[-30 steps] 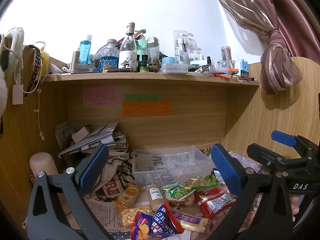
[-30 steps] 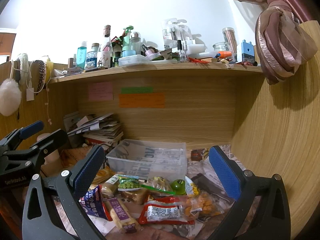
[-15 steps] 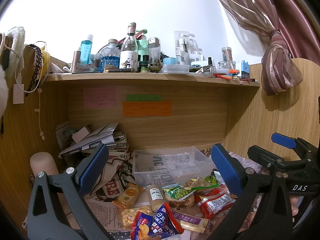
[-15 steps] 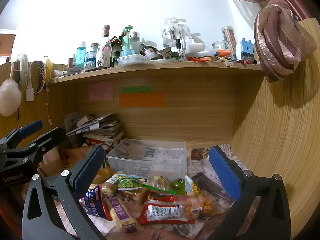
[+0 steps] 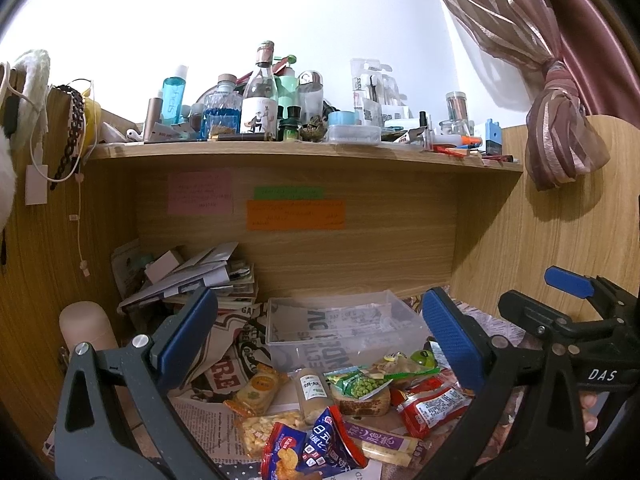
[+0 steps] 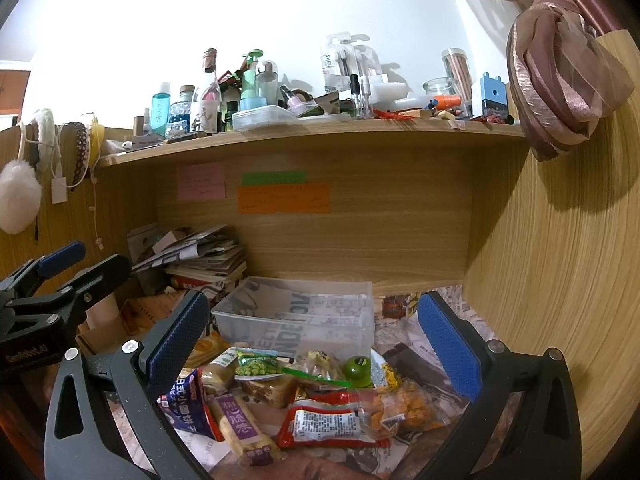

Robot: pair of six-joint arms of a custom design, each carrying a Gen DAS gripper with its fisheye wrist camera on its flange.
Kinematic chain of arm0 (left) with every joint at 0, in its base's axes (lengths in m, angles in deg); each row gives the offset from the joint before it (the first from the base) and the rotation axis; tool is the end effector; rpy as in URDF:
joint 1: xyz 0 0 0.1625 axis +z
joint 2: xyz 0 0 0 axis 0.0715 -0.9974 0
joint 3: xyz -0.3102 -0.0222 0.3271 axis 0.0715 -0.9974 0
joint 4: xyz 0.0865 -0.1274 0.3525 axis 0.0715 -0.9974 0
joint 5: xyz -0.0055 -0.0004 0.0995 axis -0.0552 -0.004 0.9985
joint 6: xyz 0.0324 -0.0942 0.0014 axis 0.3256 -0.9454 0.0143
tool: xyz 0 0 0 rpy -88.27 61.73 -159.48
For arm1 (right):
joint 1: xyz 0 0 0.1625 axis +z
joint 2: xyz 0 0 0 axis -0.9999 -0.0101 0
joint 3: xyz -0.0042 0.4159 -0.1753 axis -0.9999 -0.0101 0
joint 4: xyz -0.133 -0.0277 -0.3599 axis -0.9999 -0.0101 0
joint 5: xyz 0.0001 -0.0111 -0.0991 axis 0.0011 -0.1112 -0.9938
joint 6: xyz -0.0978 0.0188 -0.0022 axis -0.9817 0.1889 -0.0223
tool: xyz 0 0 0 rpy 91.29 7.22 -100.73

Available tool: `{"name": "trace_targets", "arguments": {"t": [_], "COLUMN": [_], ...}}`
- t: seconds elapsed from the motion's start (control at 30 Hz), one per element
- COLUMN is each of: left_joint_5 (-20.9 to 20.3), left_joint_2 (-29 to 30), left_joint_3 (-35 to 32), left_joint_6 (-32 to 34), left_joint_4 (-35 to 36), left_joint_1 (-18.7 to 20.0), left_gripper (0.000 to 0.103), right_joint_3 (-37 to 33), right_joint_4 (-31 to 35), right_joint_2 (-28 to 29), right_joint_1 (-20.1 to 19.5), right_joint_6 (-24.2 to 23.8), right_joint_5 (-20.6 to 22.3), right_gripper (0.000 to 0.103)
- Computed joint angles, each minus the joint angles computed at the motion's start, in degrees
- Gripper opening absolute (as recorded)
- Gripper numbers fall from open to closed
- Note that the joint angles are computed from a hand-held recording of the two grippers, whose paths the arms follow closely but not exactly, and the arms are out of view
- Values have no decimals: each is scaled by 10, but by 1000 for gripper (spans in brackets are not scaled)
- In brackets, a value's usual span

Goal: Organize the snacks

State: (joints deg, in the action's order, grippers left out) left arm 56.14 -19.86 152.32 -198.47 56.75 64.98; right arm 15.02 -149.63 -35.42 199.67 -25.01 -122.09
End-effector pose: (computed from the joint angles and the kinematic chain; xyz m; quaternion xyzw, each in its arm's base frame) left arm -0.0468 -0.5861 0.2772 0.3021 0.7143 -0.5880 0.2299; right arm 0.3203 -0.5841 -0.0164 0.2931 -0.7388 0.5597 0.2345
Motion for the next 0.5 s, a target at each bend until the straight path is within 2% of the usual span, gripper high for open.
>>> {"name": "trace_targets", "arguments": {"t": [0.27,0.5], "left_joint_5": [-3,-3], "left_joint_2": [7,26], "left_joint_3": [-11,-50], "left_joint_6": [-9,-35], "left_joint_4": [14,66], "left_joint_1": [4,19], "left_gripper": [103,103], "right_joint_3": [-4,-5], "right_joint_4": [10,24], "right_joint_2": [-1,-1], "right_joint_1": [-2,-12], "right_joint_6": [5,18], "right_joint_5": [-4,-6], "right_gripper": [103,103]}}
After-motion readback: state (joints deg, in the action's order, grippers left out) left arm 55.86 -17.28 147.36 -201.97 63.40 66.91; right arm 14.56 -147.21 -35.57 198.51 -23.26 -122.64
